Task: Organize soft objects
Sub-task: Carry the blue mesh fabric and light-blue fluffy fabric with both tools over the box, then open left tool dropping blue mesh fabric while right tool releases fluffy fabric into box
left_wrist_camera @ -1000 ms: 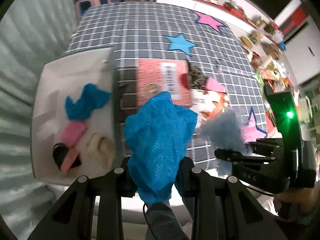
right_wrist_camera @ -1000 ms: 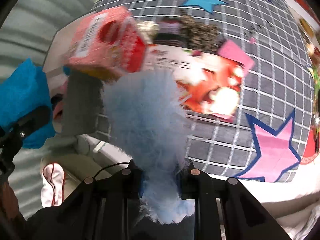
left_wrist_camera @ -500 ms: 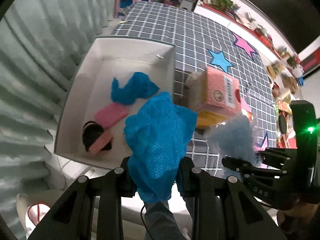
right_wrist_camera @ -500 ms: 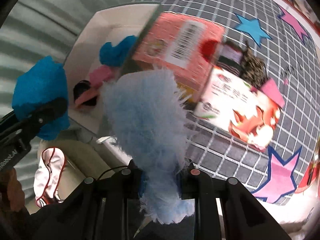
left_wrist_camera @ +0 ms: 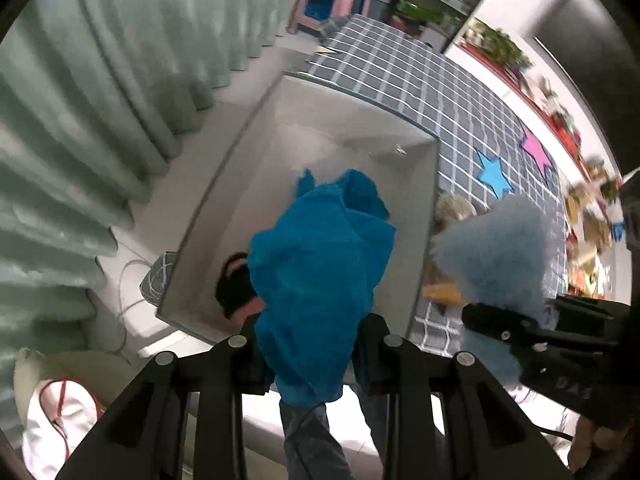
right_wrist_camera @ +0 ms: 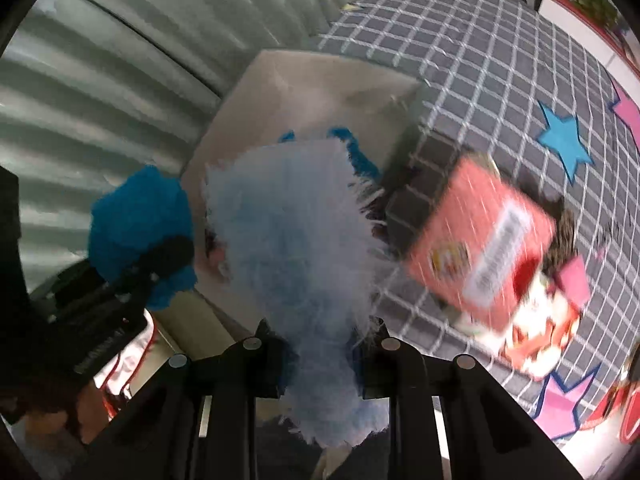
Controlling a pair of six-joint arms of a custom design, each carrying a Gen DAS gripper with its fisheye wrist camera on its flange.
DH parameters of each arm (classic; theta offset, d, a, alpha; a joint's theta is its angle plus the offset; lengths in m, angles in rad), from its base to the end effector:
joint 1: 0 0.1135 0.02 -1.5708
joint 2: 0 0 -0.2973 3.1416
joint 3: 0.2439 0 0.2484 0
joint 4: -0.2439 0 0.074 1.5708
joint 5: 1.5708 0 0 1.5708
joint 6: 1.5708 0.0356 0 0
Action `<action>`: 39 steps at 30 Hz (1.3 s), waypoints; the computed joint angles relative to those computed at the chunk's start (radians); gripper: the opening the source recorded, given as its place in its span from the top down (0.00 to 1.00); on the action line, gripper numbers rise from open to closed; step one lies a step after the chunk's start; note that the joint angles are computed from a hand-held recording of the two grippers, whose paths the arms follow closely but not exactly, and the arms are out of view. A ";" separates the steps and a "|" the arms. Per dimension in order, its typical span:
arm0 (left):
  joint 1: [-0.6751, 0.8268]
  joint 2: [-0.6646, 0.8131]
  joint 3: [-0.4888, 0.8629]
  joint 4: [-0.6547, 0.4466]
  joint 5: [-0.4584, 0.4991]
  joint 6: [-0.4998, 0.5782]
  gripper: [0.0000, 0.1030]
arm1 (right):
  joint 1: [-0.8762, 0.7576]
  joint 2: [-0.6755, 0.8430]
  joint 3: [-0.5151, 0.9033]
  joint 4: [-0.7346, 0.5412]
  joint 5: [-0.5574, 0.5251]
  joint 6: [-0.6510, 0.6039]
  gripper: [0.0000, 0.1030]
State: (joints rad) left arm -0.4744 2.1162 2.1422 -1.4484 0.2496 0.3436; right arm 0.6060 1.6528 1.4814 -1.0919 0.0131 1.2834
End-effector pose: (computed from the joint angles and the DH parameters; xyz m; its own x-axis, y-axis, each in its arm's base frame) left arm 0.3782 -0.2041 0.3266 -0.6683 0.7102 -0.2215 0.7438 0.6437 -0.1802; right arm 0.2676 0.1849 0.3233 -0.7651 0.6365 -0.0978 0.5907 0.7542 0.2867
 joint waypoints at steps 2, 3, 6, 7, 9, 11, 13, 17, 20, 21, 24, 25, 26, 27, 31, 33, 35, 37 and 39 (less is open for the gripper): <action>0.003 0.038 0.058 -0.011 -0.006 -0.019 0.69 | -0.031 0.027 0.045 -0.015 -0.004 -0.040 0.77; 0.003 0.055 0.083 -0.015 -0.011 -0.026 0.69 | -0.051 0.044 0.068 -0.022 -0.005 -0.064 0.77; -0.002 0.099 0.145 -0.021 -0.023 -0.047 0.69 | -0.100 0.083 0.119 -0.036 -0.015 -0.122 0.77; -0.004 0.122 0.176 -0.032 -0.024 -0.059 0.68 | -0.111 0.095 0.134 -0.042 -0.016 -0.136 0.77; -0.007 0.139 0.193 -0.034 -0.027 -0.070 0.68 | -0.138 0.118 0.156 -0.047 -0.026 -0.166 0.77; -0.014 0.150 0.198 -0.029 -0.040 -0.078 0.68 | -0.158 0.135 0.168 -0.042 -0.039 -0.181 0.77; -0.022 0.163 0.204 -0.030 -0.048 -0.084 0.68 | -0.176 0.154 0.184 -0.040 -0.050 -0.194 0.77; -0.033 0.188 0.227 -0.036 -0.063 -0.098 0.68 | -0.201 0.168 0.189 -0.025 -0.067 -0.209 0.77; -0.041 0.204 0.243 -0.038 -0.077 -0.109 0.68 | -0.211 0.180 0.197 -0.020 -0.074 -0.221 0.77; -0.043 0.210 0.249 -0.040 -0.079 -0.113 0.68 | -0.216 0.183 0.196 -0.016 -0.077 -0.227 0.77; -0.049 0.226 0.265 -0.044 -0.092 -0.121 0.68 | -0.228 0.184 0.182 0.004 -0.087 -0.228 0.77; -0.050 0.232 0.275 -0.048 -0.094 -0.123 0.68 | -0.233 0.183 0.174 0.013 -0.092 -0.226 0.77; -0.051 0.237 0.281 -0.052 -0.095 -0.125 0.68 | -0.236 0.183 0.167 0.020 -0.095 -0.226 0.77; -0.051 0.240 0.283 -0.053 -0.096 -0.127 0.68 | -0.239 0.184 0.163 0.024 -0.098 -0.224 0.77; -0.056 0.247 0.285 -0.057 -0.105 -0.126 0.68 | -0.247 0.188 0.159 0.032 -0.108 -0.230 0.77; -0.059 0.247 0.278 -0.054 -0.110 -0.126 0.67 | -0.250 0.188 0.156 0.035 -0.112 -0.235 0.77; -0.060 0.247 0.272 -0.054 -0.113 -0.126 0.67 | -0.253 0.187 0.151 0.041 -0.116 -0.237 0.77; -0.061 0.244 0.264 -0.050 -0.116 -0.125 0.66 | -0.255 0.185 0.146 0.047 -0.118 -0.237 0.77; -0.063 0.238 0.254 -0.044 -0.118 -0.126 0.65 | -0.255 0.182 0.140 0.051 -0.117 -0.239 0.77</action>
State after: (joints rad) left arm -0.5371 2.3544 2.3965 -1.4924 0.1317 0.2180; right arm 0.3509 1.8351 1.6218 -1.0409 -0.1042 1.0442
